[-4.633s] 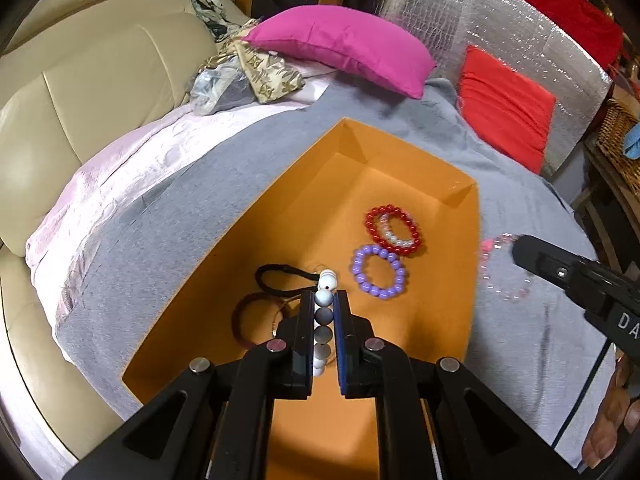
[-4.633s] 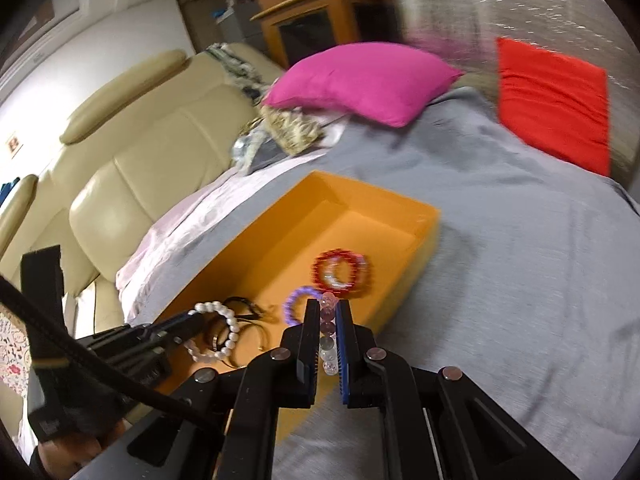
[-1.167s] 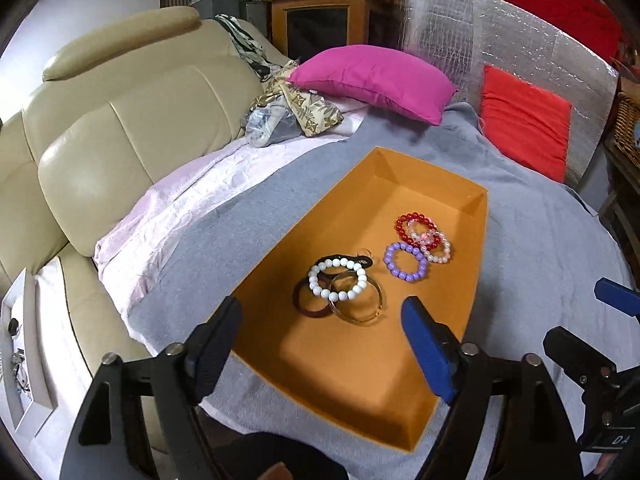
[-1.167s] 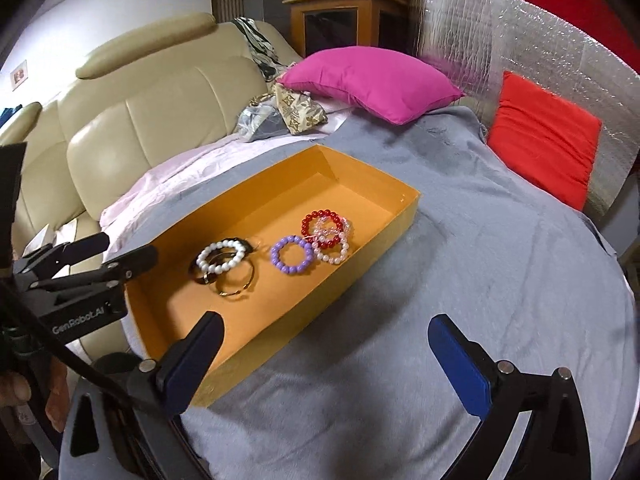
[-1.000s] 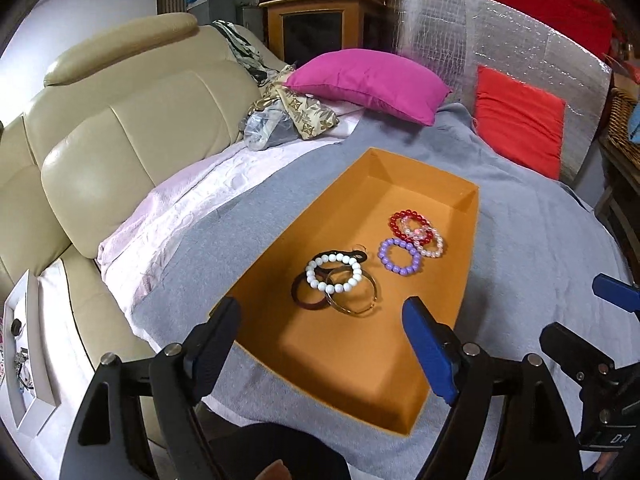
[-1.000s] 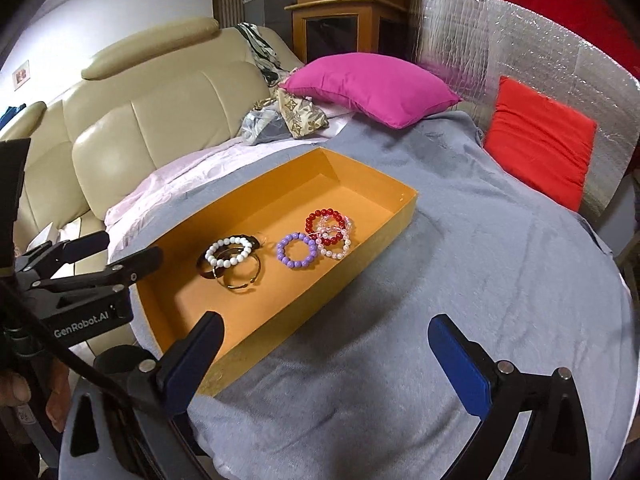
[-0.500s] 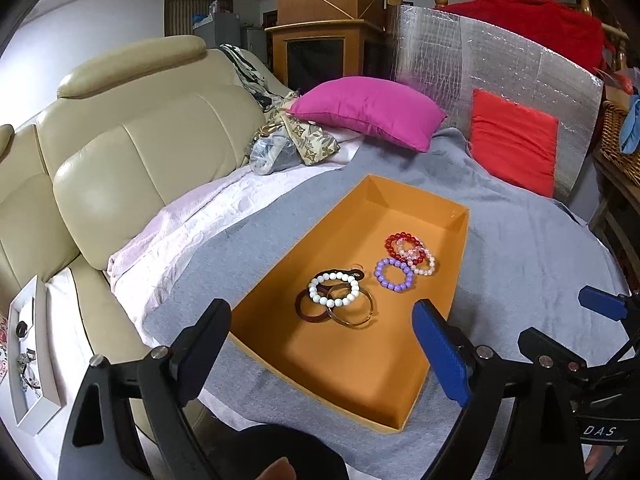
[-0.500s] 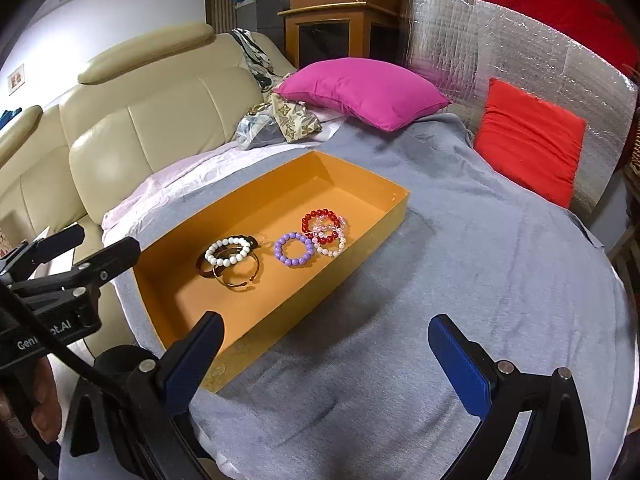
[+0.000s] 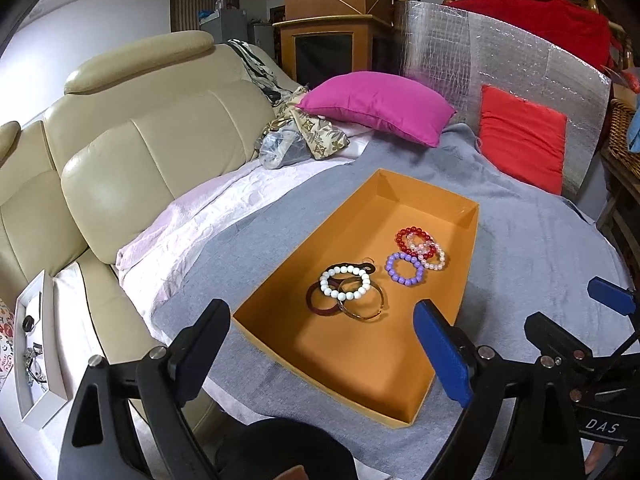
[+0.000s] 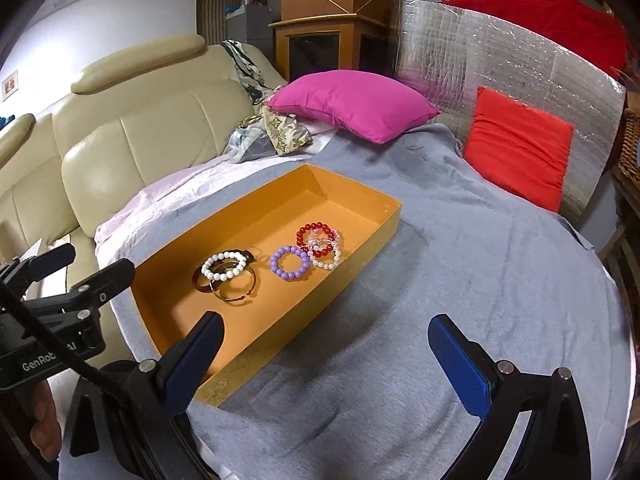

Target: Organize jewelry

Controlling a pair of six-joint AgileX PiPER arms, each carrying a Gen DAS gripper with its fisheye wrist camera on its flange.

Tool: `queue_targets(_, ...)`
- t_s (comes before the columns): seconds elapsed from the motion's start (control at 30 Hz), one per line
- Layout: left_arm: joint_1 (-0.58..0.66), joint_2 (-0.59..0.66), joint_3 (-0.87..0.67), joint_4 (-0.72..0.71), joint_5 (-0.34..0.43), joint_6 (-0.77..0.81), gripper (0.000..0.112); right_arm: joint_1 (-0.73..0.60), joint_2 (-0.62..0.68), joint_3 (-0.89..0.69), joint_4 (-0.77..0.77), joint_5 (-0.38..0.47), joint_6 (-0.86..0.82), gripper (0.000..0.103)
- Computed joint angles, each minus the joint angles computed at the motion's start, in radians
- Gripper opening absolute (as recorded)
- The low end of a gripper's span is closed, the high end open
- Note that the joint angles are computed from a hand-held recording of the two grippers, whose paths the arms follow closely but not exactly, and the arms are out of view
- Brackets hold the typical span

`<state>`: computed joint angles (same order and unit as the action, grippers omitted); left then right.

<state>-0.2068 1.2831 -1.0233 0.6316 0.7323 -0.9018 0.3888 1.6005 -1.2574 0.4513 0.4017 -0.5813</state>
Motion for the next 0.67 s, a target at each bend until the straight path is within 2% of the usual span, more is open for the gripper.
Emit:
queue_targets(0.3, 0.045, -0.009, 0.015, -0.067, -0.038, 0.057, 0.101, 0.027, 0.019, -0.020, -0.051, -0.002, 0.038, 0.103)
queue_targets(0.47, 0.036, -0.004, 0.014, -0.018, -0.025, 0.019, 0.102, 0.039, 0.035, -0.037, -0.064, 0.002, 0.050, 0.103)
queue_targets(0.67, 0.052, 0.008, 0.010, -0.023, -0.032, 0.029, 0.102, 0.050, 0.048, -0.049, -0.081, 0.001, 0.070, 0.103)
